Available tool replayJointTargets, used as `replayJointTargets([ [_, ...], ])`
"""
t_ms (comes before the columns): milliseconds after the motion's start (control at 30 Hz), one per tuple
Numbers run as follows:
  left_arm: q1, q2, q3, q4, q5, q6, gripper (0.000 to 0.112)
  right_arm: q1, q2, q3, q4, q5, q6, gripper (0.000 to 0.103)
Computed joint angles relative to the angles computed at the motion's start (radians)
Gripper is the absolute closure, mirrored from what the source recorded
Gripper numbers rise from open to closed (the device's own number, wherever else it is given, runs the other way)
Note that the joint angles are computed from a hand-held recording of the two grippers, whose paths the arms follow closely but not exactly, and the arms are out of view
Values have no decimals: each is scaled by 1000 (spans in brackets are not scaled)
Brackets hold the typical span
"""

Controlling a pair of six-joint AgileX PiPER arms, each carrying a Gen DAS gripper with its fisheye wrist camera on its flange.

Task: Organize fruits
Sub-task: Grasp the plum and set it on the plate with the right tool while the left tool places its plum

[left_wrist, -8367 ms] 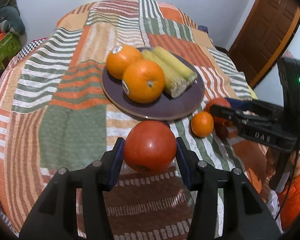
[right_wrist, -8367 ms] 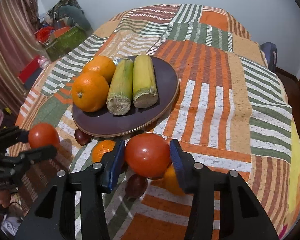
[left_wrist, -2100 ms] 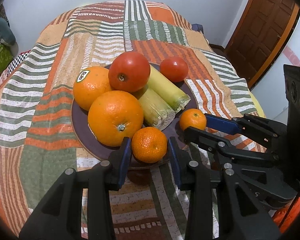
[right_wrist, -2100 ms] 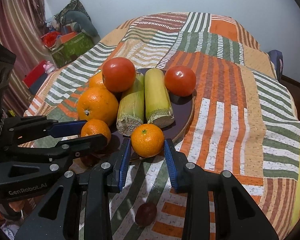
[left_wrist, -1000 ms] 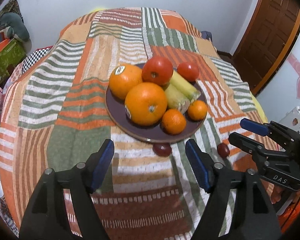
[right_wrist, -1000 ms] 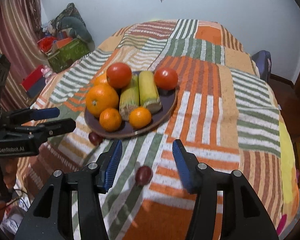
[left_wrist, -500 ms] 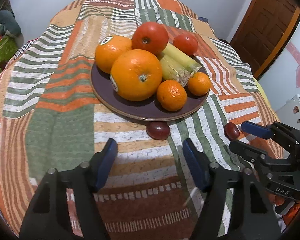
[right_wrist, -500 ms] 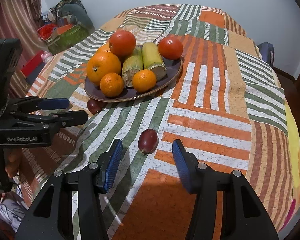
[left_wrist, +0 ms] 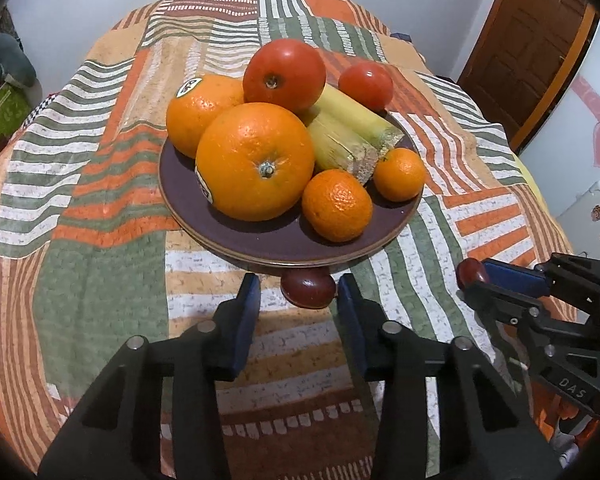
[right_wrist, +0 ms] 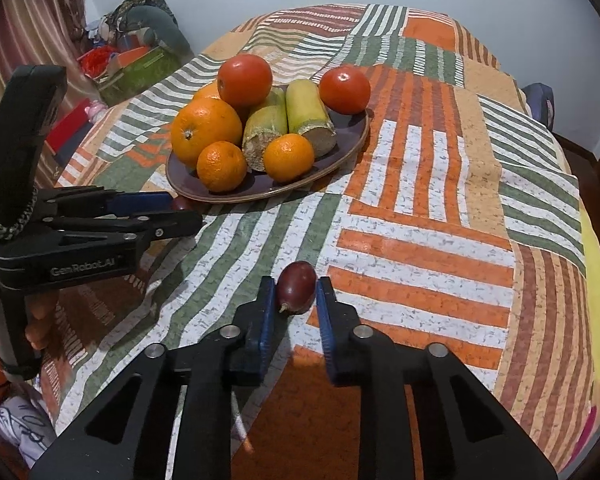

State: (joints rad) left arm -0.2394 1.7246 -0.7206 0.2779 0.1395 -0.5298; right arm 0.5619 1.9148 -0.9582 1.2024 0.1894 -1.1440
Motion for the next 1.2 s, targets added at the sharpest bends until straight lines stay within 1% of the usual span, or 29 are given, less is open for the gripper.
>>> replayJointTargets([
  [67, 0, -1, 6, 30, -10, -28, 76, 2, 1, -5, -16, -3, 16, 85],
  [100, -2, -2, 8, 17, -16, -11, 78, 2, 1, -6, -15, -2, 16, 85],
  [133, -6, -4, 11, 12, -18, -3, 82, 2, 0, -9, -15, 0, 16, 85],
  [167, -12, -5, 11, 38, -17, -26, 85, 2, 0, -10, -14, 1, 15, 85],
  [200, -19, -7, 12, 100, -13, -89, 85, 3, -3, -11, -14, 0, 14, 85],
  [233, -21, -7, 12, 125, -11, -114, 85, 4, -6, -11, -10, -1, 10, 85],
  [267, -20, -7, 12, 109, -13, -99, 85, 5, -8, -11, -2, -2, 1, 85],
  [333, -10, -12, 13, -20, -14, 27, 85, 6, -13, -15, 7, -1, -8, 85],
  [400, -3, -21, 18, -90, -12, 95, 85, 8, -17, -16, 22, -2, -21, 85],
  [467, 0, -34, 28, -99, -13, 106, 85, 9, -19, -24, 30, -1, -27, 85],
  [533, 7, -48, 40, -141, -12, 150, 85, 14, -19, -33, 35, 0, -29, 85],
  [700, 25, -91, 63, -174, -2, 178, 85, 25, -14, -59, 42, 4, -36, 85],
  [833, 40, -137, 64, -150, 8, 167, 85, 34, -1, -91, 31, 8, -24, 85],
  [933, 57, -156, 52, -214, 13, 239, 85, 40, 15, -126, 15, 17, -3, 85],
  [1033, 64, -148, 32, -244, 18, 275, 85, 50, 40, -166, -28, 19, 42, 85],
  [1100, 72, -133, 16, -301, 26, 337, 85, 55, 57, -189, -71, 20, 83, 85],
  [1200, 77, -105, -4, -315, 32, 353, 85, 72, 88, -221, -199, 6, 210, 85],
])
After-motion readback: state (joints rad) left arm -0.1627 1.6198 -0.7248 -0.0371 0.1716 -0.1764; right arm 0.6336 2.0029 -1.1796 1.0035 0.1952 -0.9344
